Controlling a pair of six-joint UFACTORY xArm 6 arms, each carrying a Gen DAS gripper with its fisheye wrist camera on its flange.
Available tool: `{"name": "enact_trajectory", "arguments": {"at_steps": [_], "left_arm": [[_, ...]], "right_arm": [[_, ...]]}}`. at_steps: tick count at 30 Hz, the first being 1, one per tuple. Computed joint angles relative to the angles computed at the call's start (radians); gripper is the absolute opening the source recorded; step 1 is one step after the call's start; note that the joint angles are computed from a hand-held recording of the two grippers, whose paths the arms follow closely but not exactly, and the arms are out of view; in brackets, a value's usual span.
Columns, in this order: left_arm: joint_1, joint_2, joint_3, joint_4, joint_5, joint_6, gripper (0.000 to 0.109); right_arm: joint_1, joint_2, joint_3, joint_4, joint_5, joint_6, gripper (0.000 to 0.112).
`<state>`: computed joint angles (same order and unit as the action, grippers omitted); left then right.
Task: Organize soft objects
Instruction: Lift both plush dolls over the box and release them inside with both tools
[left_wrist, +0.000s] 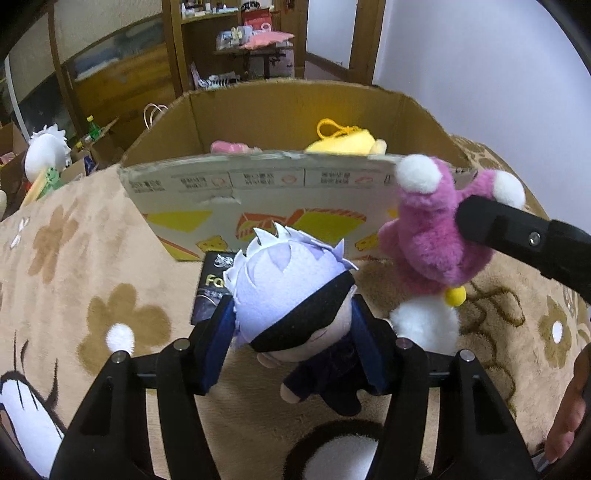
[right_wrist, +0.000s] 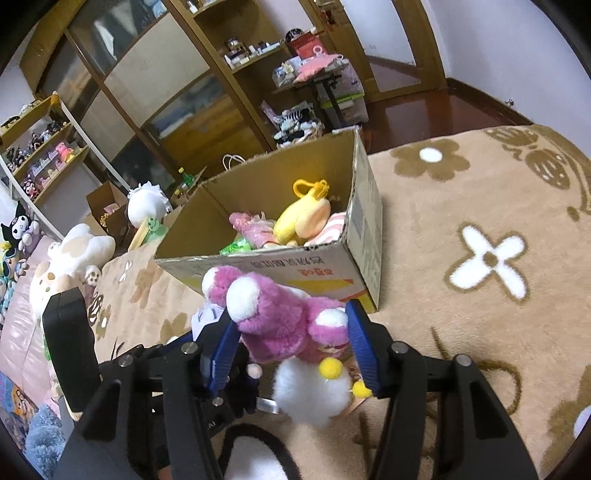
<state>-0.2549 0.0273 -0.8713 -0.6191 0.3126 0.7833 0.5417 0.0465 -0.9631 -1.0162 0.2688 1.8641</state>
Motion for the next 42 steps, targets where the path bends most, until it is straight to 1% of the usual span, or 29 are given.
{"name": "enact_trajectory", "arguments": {"at_steps": [3, 7, 17, 20, 24, 25, 26, 27, 29, 31, 34, 37, 38, 42], "left_arm": [[0.002, -0.041, 0.03, -0.026, -0.035, 0.034, 0.06], [0.012, -0.078, 0.05, -0.054, -0.054, 0.074, 0.06], [0.022, -0.143, 0.073, -0.09, -0.086, 0.108, 0.06], [0.03, -0.166, 0.076, -0.084, -0.069, 0.092, 0.06], [0.033, -0.185, 0.072, -0.119, -0.06, 0.12, 0.06], [0.034, -0.188, 0.07, -0.128, -0.057, 0.127, 0.06], [0.035, -0.191, 0.07, -0.136, -0.054, 0.133, 0.06], [0.036, -0.192, 0.069, -0.145, -0.054, 0.14, 0.06], [0.036, -0.193, 0.069, -0.162, -0.057, 0.155, 0.06], [0.032, -0.193, 0.072, -0.164, -0.07, 0.158, 0.06], [0.031, -0.196, 0.07, -0.158, -0.087, 0.164, 0.06], [0.037, -0.198, 0.054, -0.157, -0.083, 0.166, 0.06], [0.039, -0.199, 0.049, -0.154, -0.083, 0.165, 0.06], [0.035, -0.201, 0.024, -0.168, -0.11, 0.189, 0.06]], "right_arm": [[0.024, -0.02, -0.004, 0.003, 0.066, -0.008, 0.06], [0.055, -0.037, -0.016, -0.015, 0.136, -0.005, 0.06], [0.101, -0.088, -0.027, -0.117, 0.225, 0.069, 0.059], [0.114, -0.104, -0.03, -0.141, 0.253, 0.077, 0.059], [0.114, -0.123, -0.026, -0.18, 0.238, 0.119, 0.059], [0.108, -0.13, -0.02, -0.2, 0.22, 0.144, 0.059], [0.103, -0.133, -0.016, -0.228, 0.201, 0.178, 0.059], [0.089, -0.139, -0.007, -0.29, 0.161, 0.253, 0.059], [0.077, -0.146, 0.002, -0.386, 0.13, 0.368, 0.059], [0.069, -0.149, 0.006, -0.414, 0.114, 0.414, 0.059], [0.085, -0.157, 0.006, -0.358, 0.163, 0.35, 0.059], [0.103, -0.165, -0.004, -0.322, 0.214, 0.291, 0.059], [0.118, -0.168, -0.013, -0.297, 0.257, 0.249, 0.059], [0.15, -0.171, -0.046, -0.249, 0.361, 0.137, 0.059]]}}
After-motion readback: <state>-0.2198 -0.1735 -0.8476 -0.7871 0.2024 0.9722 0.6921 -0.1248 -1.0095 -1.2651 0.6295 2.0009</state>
